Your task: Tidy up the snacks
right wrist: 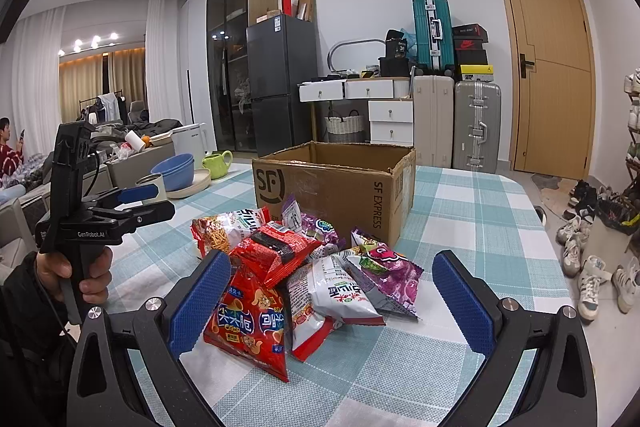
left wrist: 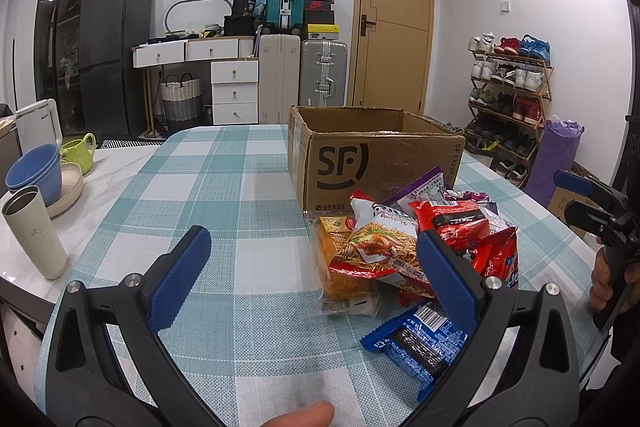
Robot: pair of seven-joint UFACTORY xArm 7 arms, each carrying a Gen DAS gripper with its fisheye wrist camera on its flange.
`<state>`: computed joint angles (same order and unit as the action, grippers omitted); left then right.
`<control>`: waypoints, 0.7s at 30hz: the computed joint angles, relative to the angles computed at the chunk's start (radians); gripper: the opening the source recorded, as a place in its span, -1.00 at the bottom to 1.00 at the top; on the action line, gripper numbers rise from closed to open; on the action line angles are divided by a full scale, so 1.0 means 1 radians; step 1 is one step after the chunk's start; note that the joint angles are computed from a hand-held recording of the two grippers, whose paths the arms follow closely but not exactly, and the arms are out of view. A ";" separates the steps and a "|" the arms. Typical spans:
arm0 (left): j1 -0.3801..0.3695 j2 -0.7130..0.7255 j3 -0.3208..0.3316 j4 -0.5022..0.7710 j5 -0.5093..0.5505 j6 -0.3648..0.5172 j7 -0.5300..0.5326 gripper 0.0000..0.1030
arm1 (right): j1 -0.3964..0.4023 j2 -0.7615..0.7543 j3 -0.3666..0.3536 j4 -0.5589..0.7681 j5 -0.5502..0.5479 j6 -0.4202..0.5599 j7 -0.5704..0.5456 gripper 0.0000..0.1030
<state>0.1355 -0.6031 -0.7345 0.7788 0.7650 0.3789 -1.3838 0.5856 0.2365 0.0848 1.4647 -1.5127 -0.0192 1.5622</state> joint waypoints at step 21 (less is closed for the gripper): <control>-0.013 0.006 0.007 0.004 0.014 0.012 -0.008 0.99 | 0.003 -0.003 -0.002 -0.007 0.025 0.003 -0.023 0.99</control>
